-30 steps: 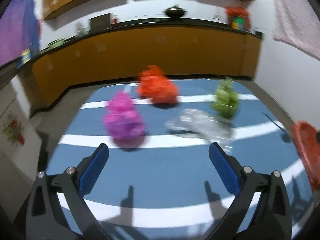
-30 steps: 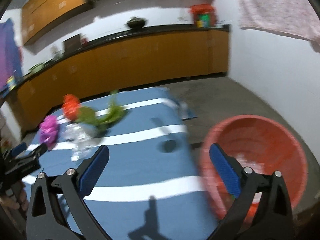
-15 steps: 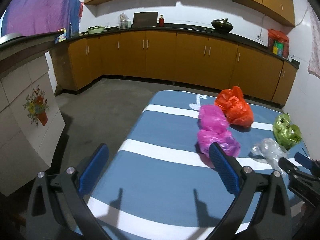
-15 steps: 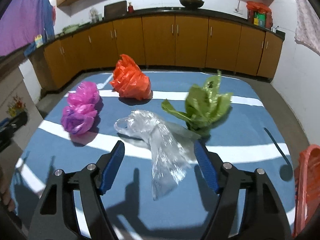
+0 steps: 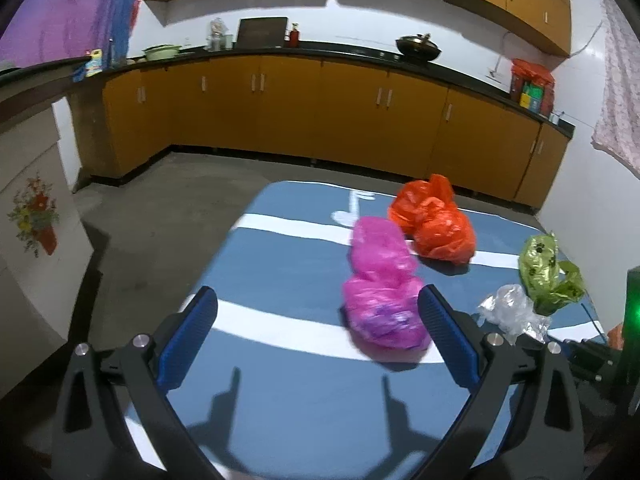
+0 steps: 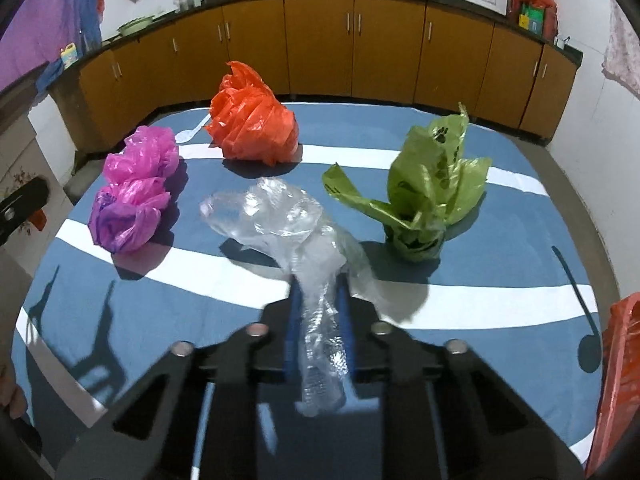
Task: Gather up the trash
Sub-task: 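Grasp the pink bag with the left tool while the right grasps a clear bag, then carry the pink and clear bags over the basket and open both tools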
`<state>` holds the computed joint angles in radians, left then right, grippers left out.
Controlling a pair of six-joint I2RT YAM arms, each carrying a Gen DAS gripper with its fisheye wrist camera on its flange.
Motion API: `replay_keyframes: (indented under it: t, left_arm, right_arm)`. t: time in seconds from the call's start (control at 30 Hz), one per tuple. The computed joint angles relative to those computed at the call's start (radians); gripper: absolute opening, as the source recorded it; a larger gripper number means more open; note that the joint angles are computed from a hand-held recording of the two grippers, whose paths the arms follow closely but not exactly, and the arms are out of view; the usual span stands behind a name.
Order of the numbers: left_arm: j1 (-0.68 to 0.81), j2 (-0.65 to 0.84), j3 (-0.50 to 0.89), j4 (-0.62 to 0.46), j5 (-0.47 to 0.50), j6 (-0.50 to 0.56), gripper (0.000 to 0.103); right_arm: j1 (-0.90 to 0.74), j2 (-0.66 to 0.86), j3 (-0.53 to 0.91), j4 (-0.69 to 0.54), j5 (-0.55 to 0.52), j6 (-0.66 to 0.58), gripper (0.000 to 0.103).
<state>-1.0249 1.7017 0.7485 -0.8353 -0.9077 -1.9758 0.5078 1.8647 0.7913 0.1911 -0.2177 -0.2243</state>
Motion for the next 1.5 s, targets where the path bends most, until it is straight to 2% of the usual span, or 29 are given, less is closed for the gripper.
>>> replay_keyframes:
  t: [0.17, 0.3, 0.5, 0.57, 0.63, 0.7, 0.77, 0.87, 1.07, 1.3, 1.5]
  left_arm:
    - [0.093, 0.039, 0.032, 0.167, 0.015, 0.217, 0.098]
    - [0.198, 0.091, 0.055, 0.308, 0.078, 0.399, 0.099]
    - [0.317, 0.18, 0.109, 0.391, 0.158, 0.558, 0.098]
    - [0.336, 0.194, 0.111, 0.417, 0.18, 0.581, 0.091]
    - [0.352, 0.199, 0.1, 0.458, 0.21, 0.6, 0.07]
    - [0.35, 0.199, 0.087, 0.484, 0.214, 0.597, 0.067]
    - [0.333, 0.193, 0.083, 0.473, 0.202, 0.581, 0.061]
    - [0.293, 0.177, 0.086, 0.429, 0.18, 0.537, 0.061]
    - [0.159, 0.143, 0.168, 0.242, 0.101, 0.422, 0.06]
    - [-0.006, 0.218, 0.409, -0.028, -0.001, 0.326, 0.061]
    - [-0.091, 0.33, 0.66, -0.211, -0.062, 0.309, 0.061]
  right_arm:
    - [-0.056, -0.053, -0.074, 0.026, -0.049, -0.015, 0.01]
    - [-0.117, -0.08, -0.113, 0.026, -0.088, -0.04, 0.01]
    - [-0.178, -0.105, -0.122, 0.001, -0.118, -0.06, 0.01]
    - [-0.193, -0.112, -0.126, 0.0, -0.127, -0.063, 0.01]
    - [-0.207, -0.121, -0.136, 0.005, -0.135, -0.068, 0.01]
    - [-0.219, -0.132, -0.147, 0.008, -0.142, -0.072, 0.01]
    - [-0.233, -0.147, -0.159, 0.008, -0.151, -0.075, 0.01]
    - [-0.259, -0.172, -0.17, 0.002, -0.169, -0.073, 0.01]
    - [-0.347, -0.265, -0.203, -0.019, -0.222, -0.069, 0.009]
    - [-0.483, -0.379, -0.243, -0.034, -0.27, -0.09, 0.01]
    - [-0.629, -0.437, -0.254, -0.045, -0.309, -0.129, 0.009]
